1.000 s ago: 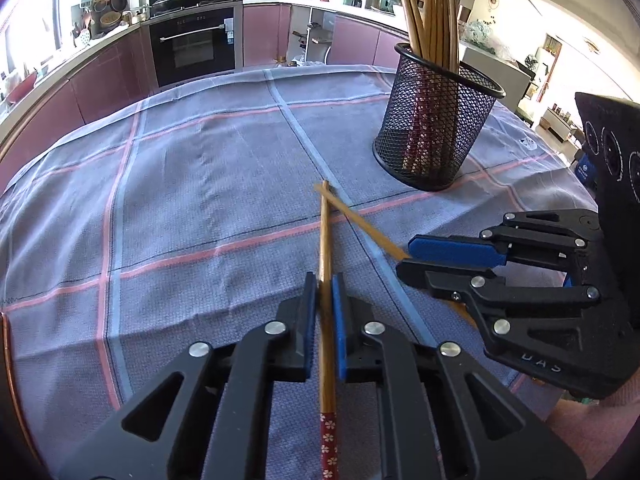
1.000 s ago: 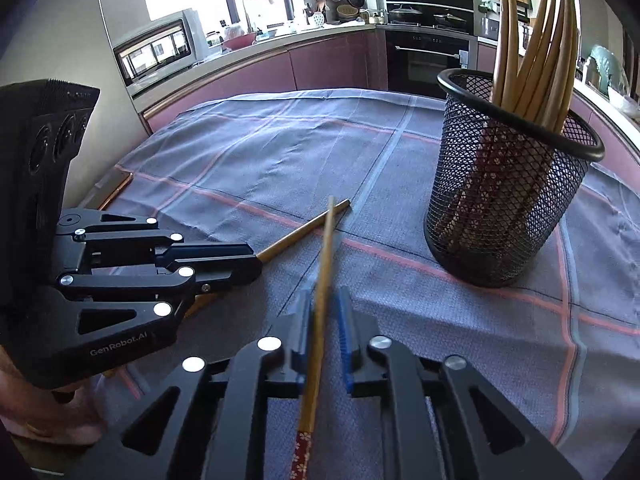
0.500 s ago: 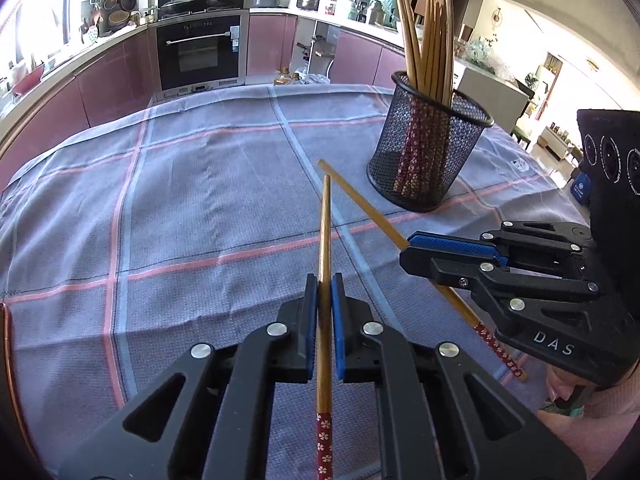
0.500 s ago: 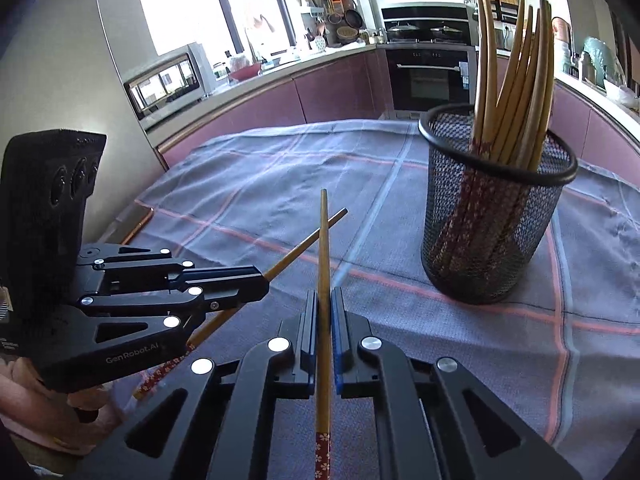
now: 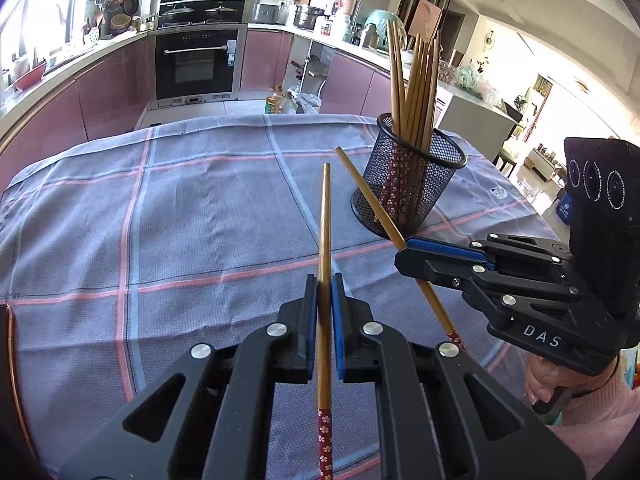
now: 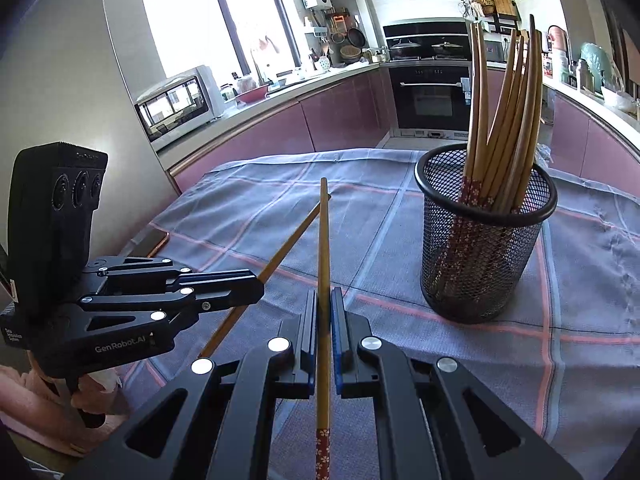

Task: Organize utensils
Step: 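Lift both chopsticks upright and carry them over the mesh cup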

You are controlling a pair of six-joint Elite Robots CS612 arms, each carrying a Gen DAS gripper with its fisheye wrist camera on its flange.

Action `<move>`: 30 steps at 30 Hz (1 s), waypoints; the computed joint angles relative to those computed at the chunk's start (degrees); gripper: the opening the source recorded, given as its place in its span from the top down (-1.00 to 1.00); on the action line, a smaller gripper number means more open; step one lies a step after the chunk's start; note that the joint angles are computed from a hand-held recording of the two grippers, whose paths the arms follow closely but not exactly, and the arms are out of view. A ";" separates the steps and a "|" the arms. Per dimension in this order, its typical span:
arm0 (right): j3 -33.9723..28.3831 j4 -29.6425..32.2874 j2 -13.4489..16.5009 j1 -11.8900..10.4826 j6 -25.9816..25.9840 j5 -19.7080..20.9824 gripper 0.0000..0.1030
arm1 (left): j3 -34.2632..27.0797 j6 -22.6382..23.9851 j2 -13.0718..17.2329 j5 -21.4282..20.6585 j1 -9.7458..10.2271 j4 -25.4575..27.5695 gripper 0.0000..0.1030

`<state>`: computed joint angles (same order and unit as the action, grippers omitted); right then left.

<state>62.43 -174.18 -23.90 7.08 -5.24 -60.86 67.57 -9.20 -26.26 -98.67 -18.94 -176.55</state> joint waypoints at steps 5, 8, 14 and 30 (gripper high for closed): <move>0.46 -1.57 -0.32 -0.28 0.79 0.42 0.89 | 0.57 -0.12 -0.46 -0.23 0.04 -1.12 0.85; 0.68 -2.18 -0.45 -0.34 0.99 0.44 0.89 | 0.88 -0.20 -0.68 -0.29 0.04 -1.97 0.85; 0.90 -1.43 -0.56 -0.39 0.24 0.86 0.89 | 1.64 -0.10 -1.25 -0.38 -0.02 -3.26 0.85; 1.34 -1.72 -0.85 -0.08 -1.34 2.34 0.89 | 2.14 0.86 -1.72 -0.70 -0.25 -3.20 0.85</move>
<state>63.77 -175.90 -24.74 7.00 -6.57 -58.52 69.71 -8.34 -27.97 -99.36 -19.19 -179.75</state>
